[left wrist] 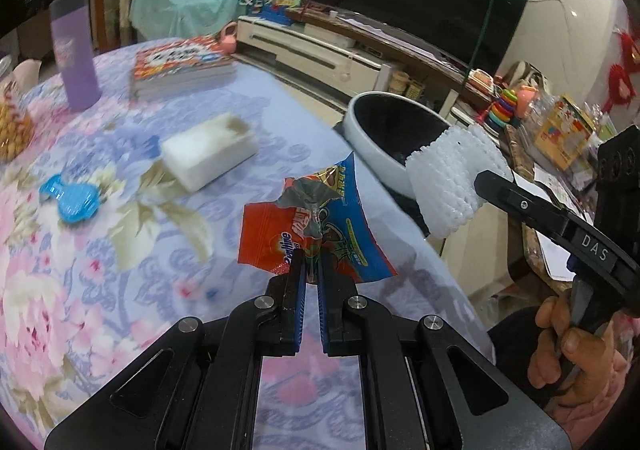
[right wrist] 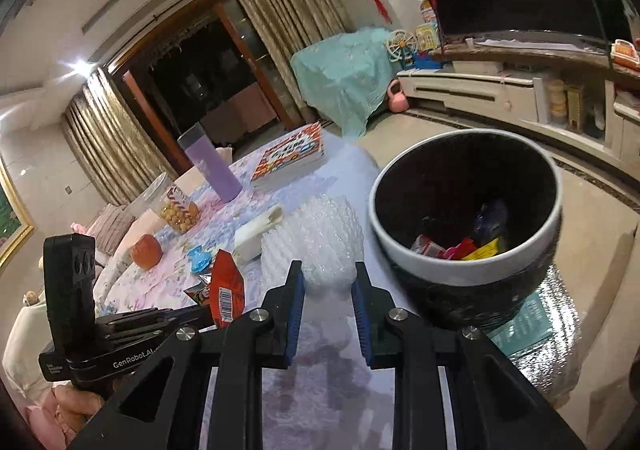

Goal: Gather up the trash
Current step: 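Carry foam net in right gripper and wrapper in left gripper over bin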

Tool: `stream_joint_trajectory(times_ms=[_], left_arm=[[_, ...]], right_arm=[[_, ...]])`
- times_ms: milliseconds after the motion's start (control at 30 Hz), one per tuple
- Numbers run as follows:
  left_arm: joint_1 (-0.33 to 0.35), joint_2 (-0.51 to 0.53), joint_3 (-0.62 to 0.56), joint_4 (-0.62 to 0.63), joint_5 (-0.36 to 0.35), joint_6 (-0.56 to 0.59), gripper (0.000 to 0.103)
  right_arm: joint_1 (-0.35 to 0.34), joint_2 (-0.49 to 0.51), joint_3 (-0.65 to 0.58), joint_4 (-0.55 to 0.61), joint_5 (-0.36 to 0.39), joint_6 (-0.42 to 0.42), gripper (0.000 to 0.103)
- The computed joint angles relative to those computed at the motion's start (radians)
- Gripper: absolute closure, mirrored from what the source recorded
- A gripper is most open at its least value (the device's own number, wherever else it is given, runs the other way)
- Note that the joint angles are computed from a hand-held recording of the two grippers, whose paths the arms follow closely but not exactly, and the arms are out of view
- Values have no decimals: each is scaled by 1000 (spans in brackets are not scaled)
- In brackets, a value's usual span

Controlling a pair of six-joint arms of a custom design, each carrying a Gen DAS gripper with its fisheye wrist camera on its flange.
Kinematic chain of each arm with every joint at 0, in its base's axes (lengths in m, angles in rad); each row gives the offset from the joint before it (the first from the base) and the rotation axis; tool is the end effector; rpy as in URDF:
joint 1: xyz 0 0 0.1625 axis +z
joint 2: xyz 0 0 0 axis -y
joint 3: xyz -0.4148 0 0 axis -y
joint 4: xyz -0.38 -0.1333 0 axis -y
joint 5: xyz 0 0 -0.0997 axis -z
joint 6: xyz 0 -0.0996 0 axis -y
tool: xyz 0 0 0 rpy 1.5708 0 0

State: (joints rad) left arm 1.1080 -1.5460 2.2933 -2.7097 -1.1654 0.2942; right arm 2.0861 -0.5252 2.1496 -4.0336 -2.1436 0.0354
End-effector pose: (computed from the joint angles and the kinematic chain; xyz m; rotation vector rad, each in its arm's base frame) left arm -0.0313 -0.4494 0.2724 0.9001 2.5628 -0.5834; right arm 0.2994 -0.3677 0.0092 0.2786 -2.5348 1.2867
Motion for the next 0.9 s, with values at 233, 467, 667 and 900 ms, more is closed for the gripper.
stream_joint_trajectory(times_ms=[233,467,667,900], left_arm=[[-54,38,2,-21,6,-2,98],[-93,80,-6,-39,10,-5,98],[-117,123,-28,-62,15,4,98],[-141,189,-67,-90,25,20,98]], right_arm=[[-9,-35,42,-46,-23,-7,80],[-24,-62,69,-84,-43,-21,79],[-40,-82,80,-108,-58,-41,79],[-59,-109,78,-106,-85,-63,79]])
